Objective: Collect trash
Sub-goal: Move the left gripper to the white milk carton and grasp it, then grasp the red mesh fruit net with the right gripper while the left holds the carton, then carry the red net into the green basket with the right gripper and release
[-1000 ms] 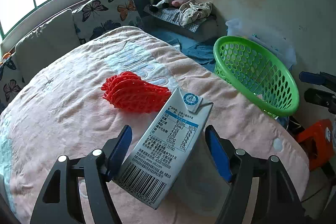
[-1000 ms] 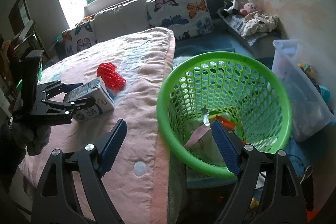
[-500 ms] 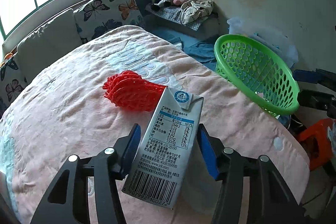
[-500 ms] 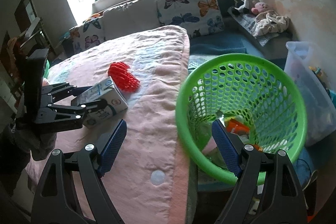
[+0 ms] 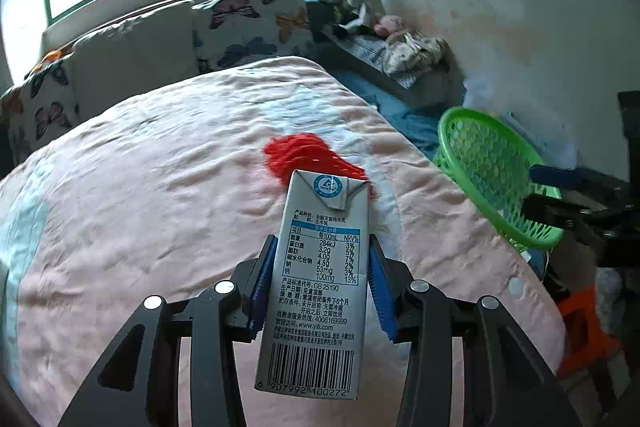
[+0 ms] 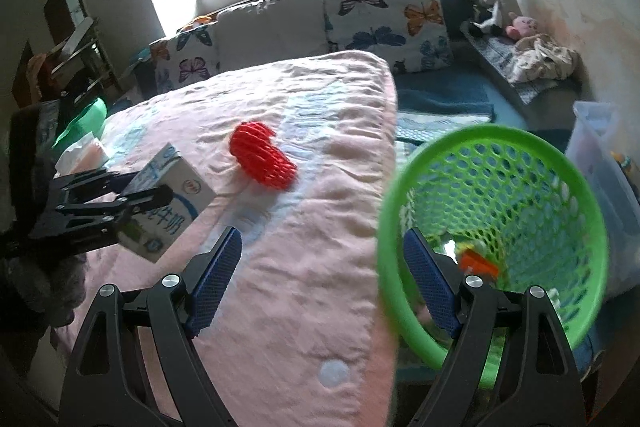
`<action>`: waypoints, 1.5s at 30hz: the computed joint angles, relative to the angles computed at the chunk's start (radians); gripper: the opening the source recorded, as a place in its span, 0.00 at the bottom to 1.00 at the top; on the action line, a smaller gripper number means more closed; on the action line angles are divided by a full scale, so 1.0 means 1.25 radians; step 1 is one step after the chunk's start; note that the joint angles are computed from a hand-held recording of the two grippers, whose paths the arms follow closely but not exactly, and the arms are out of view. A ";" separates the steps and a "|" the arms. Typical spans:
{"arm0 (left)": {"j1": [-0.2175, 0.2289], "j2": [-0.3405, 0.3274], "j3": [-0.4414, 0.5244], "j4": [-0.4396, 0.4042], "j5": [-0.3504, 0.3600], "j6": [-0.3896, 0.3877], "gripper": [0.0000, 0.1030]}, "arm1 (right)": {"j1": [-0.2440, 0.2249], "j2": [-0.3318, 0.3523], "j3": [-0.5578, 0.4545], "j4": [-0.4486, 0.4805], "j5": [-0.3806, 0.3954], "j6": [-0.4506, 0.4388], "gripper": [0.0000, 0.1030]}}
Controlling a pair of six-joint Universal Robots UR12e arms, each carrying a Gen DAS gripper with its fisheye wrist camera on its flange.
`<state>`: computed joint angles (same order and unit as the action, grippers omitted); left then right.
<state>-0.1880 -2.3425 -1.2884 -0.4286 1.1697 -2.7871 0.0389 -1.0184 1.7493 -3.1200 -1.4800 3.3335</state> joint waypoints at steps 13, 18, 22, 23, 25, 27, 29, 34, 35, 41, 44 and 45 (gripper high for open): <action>0.047 0.036 -0.058 0.065 -0.007 -0.075 0.41 | 0.026 0.089 -0.162 0.070 0.077 -0.047 0.76; 0.057 0.036 -0.060 0.065 -0.014 -0.095 0.41 | 0.037 0.133 -0.230 0.116 0.069 -0.067 0.74; 0.063 0.031 -0.056 0.061 -0.021 -0.108 0.41 | 0.044 0.165 -0.276 0.145 0.046 -0.087 0.72; 0.064 0.030 -0.056 0.060 -0.022 -0.109 0.41 | 0.045 0.172 -0.286 0.152 0.044 -0.088 0.72; 0.066 0.029 -0.056 0.061 -0.024 -0.114 0.41 | 0.046 0.185 -0.304 0.168 0.036 -0.085 0.72; 0.069 0.027 -0.053 0.057 -0.026 -0.115 0.41 | 0.045 0.195 -0.316 0.173 0.036 -0.079 0.71; 0.069 0.026 -0.052 0.055 -0.026 -0.118 0.41 | 0.045 0.203 -0.327 0.182 0.037 -0.073 0.71; 0.071 0.023 -0.049 0.047 -0.033 -0.127 0.41 | 0.047 0.223 -0.357 0.208 0.020 -0.069 0.67; 0.071 0.022 -0.048 0.045 -0.033 -0.126 0.41 | 0.048 0.227 -0.363 0.215 0.013 -0.072 0.64; 0.072 0.018 -0.044 0.041 -0.037 -0.129 0.41 | 0.051 0.228 -0.362 0.212 -0.016 -0.074 0.48; 0.071 0.019 -0.046 0.042 -0.039 -0.132 0.41 | 0.049 0.215 -0.343 0.195 -0.007 -0.071 0.44; 0.071 0.019 -0.046 0.042 -0.042 -0.131 0.41 | 0.048 0.210 -0.337 0.189 -0.005 -0.072 0.44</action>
